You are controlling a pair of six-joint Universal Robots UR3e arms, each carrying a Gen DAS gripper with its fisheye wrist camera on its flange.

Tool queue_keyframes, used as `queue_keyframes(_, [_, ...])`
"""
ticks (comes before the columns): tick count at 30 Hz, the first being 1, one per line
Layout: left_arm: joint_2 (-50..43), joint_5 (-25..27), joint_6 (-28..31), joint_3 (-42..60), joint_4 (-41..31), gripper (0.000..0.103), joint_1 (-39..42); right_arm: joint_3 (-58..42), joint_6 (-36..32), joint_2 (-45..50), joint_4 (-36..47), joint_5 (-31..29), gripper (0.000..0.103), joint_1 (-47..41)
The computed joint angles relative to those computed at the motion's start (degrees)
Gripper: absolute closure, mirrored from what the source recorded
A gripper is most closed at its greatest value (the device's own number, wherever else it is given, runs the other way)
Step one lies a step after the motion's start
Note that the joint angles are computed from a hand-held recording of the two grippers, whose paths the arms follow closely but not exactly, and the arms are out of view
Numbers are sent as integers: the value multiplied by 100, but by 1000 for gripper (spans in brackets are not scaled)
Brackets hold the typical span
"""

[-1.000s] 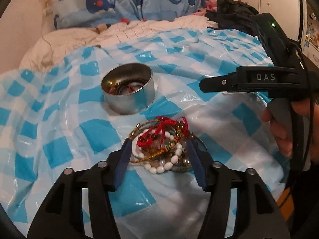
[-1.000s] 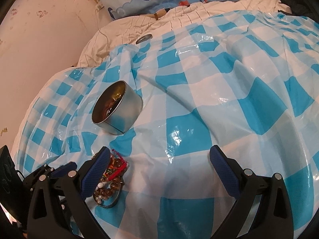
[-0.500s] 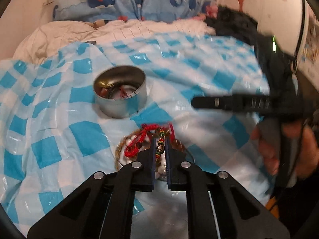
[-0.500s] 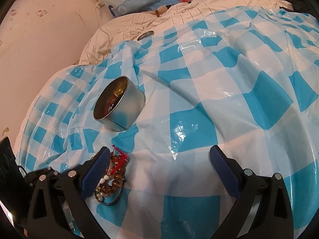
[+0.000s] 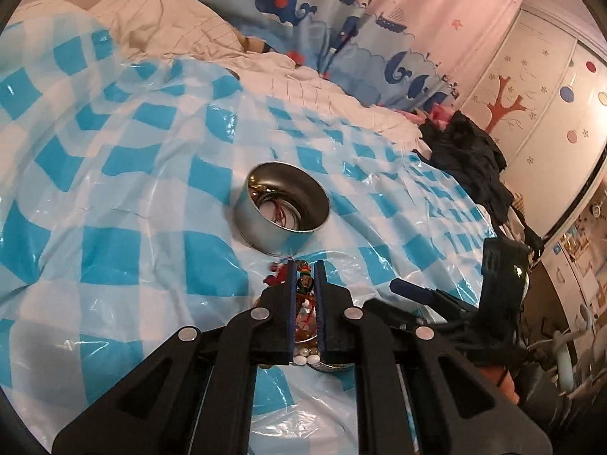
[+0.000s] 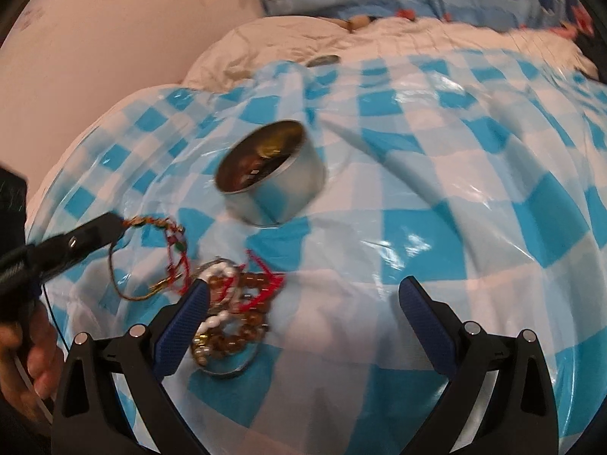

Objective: Organize jewelry

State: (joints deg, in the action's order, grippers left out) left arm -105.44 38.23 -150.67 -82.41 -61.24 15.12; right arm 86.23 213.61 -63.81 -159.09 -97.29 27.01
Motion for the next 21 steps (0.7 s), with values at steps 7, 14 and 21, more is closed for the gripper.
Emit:
queue_keyframes(7, [-382,127,-532,394,-54,95,43,-1745,-1046,912,512,66,8,408])
queue_keyframes(14, [-458,135,-552,530,-192,95,69,-4333,-1433,2295,2412,612,51,322])
queue_keyframes(21, [-494,167,-709,489,-37,95,58,-4647,-1665,2512,2628,1019,94,231])
